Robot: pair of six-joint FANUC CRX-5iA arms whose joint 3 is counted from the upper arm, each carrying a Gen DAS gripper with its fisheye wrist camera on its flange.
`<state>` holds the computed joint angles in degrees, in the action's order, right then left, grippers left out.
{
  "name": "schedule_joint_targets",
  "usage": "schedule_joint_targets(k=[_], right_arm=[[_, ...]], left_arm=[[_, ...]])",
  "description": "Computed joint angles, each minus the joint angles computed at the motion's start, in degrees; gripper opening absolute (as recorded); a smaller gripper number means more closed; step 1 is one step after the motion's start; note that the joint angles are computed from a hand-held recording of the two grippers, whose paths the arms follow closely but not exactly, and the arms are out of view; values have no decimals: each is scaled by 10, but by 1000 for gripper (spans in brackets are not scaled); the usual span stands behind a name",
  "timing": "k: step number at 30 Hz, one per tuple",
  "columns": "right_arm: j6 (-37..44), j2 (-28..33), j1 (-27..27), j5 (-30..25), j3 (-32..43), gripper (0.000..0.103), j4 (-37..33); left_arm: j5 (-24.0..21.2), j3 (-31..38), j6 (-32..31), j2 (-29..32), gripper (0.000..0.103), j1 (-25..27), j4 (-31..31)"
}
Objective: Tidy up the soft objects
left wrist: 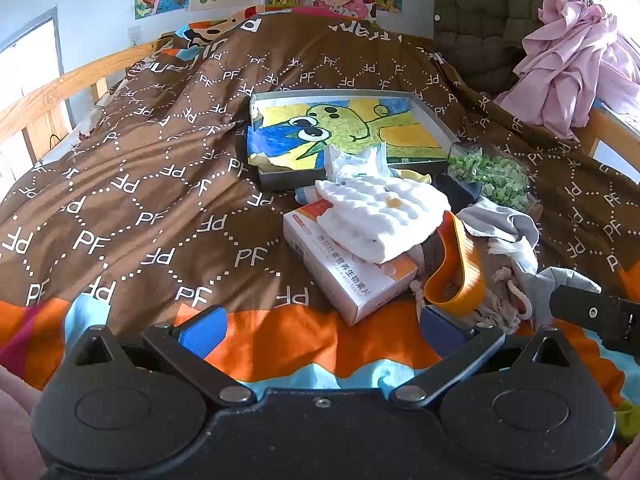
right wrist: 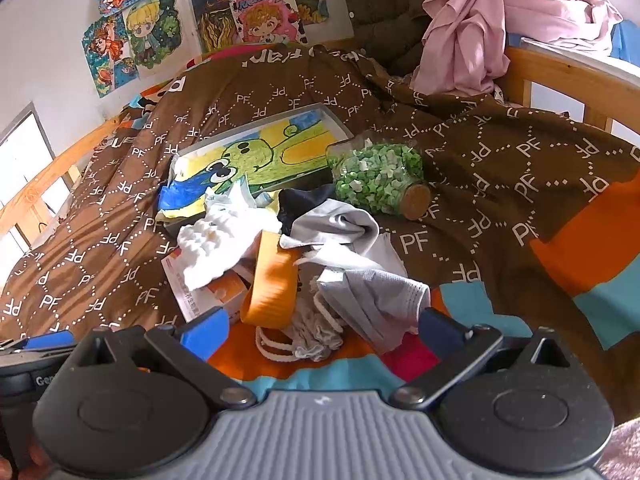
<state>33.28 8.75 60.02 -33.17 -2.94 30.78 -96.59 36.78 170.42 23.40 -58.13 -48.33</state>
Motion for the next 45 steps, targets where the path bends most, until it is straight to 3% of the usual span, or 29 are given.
schedule_joint_targets(k=[45], right_arm=[[4, 7, 2, -21, 12, 103, -9]], left_arm=[[4, -4, 9, -1, 102, -1, -2]])
